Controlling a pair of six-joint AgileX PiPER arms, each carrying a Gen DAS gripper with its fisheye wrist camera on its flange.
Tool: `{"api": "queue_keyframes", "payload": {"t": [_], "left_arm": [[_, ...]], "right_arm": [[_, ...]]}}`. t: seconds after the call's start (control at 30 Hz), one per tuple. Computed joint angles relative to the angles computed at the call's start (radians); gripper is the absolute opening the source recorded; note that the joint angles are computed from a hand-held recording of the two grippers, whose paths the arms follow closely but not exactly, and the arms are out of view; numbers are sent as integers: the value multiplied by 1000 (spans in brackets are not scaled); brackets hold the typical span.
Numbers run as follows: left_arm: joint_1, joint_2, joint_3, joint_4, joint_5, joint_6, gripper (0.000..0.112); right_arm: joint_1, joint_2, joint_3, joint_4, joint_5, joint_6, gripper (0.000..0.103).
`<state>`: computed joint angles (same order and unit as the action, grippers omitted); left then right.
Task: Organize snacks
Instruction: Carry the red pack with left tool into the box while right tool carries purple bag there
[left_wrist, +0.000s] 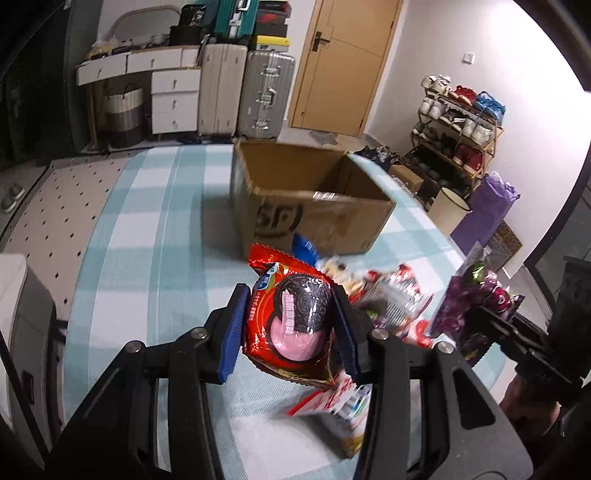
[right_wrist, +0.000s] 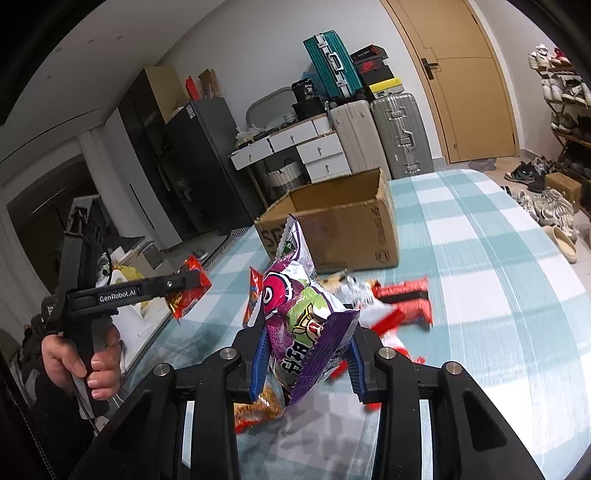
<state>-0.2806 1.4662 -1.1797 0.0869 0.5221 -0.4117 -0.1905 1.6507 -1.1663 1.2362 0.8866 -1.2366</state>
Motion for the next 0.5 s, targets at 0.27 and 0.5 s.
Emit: {"api": "queue_keyframes", "payload": {"t": [0.27,0.5], "left_arm": [[4,126,-278,-42,125,80,41],[7,287,-589,-67,263,134,41]], "right_arm": [[34,81,-220,-65,28,131,36],[73,206,-493,-158,61,287,36]]}}
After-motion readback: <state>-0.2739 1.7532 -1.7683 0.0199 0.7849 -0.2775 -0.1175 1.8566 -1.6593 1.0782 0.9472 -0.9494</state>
